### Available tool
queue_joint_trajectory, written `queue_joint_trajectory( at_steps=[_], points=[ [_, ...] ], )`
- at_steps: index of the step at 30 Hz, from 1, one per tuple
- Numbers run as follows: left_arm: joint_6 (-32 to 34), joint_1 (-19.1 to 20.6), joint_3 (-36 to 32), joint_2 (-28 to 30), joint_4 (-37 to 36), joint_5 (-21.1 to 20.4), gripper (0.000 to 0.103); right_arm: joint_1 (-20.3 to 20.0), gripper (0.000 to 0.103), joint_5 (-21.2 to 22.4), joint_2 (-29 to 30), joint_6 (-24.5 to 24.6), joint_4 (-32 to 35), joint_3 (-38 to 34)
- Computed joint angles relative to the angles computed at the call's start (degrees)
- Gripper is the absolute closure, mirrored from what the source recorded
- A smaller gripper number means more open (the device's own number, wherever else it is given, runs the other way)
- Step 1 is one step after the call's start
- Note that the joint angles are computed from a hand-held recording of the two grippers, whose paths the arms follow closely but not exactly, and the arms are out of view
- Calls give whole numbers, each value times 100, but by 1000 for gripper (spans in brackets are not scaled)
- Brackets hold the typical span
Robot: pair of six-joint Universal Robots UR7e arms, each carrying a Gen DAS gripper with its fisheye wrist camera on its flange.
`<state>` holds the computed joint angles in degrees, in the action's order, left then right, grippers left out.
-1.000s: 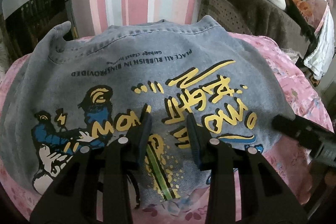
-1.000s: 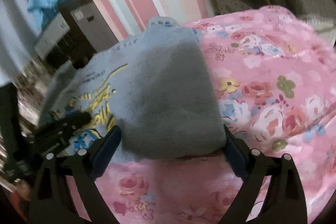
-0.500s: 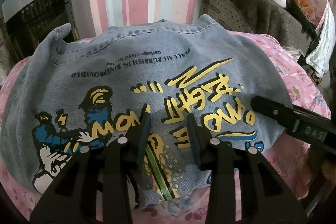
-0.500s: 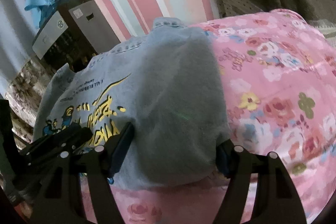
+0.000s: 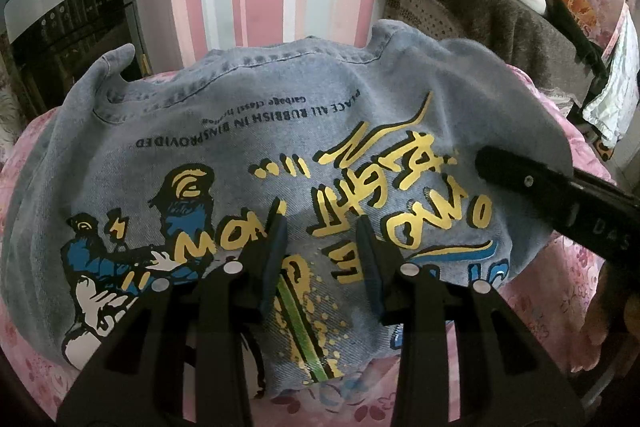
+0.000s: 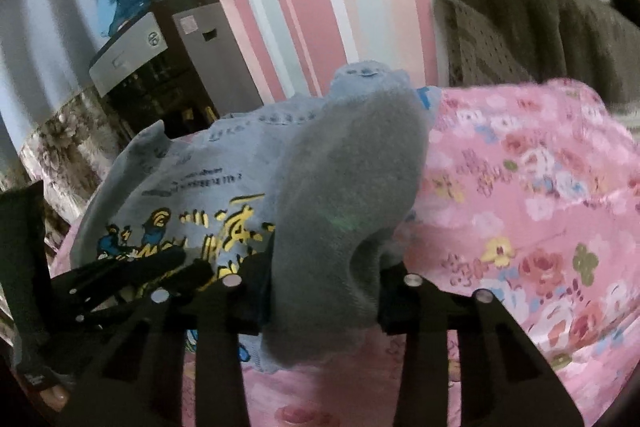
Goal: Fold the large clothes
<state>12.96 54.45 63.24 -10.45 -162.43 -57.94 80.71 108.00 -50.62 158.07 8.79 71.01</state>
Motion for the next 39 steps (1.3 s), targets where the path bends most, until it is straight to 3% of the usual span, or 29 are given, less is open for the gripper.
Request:
queue_joint_trajectory(
  at_steps=[12,14,18,20,23,31,39],
  points=[
    [36,23,24,-100,205,-74,64,441,67,729,41,-809,-269,-35],
    [1,9,194,-250,196,-38,46,545,68,841,67,-912,-313,-61],
    [496,-26,816,-699,-440,57,34,756,68,1009,186,-1009,-326,-223],
    [865,1,1125,-963,-884,150,15,856,68,1090,255,-1038,-344,-288],
    [1226,143,1357,-1308,-1178,236,14,991,68,1200,397,-1047,-349,-431],
    [1234,677,937,-1634,-667,303,14,1339,69,1418,871,-1293,-268,-891],
    [1283,920,908,-1899,-677,188,14,1801,72,1548,1822,-1616,362,-1997]
  ],
)
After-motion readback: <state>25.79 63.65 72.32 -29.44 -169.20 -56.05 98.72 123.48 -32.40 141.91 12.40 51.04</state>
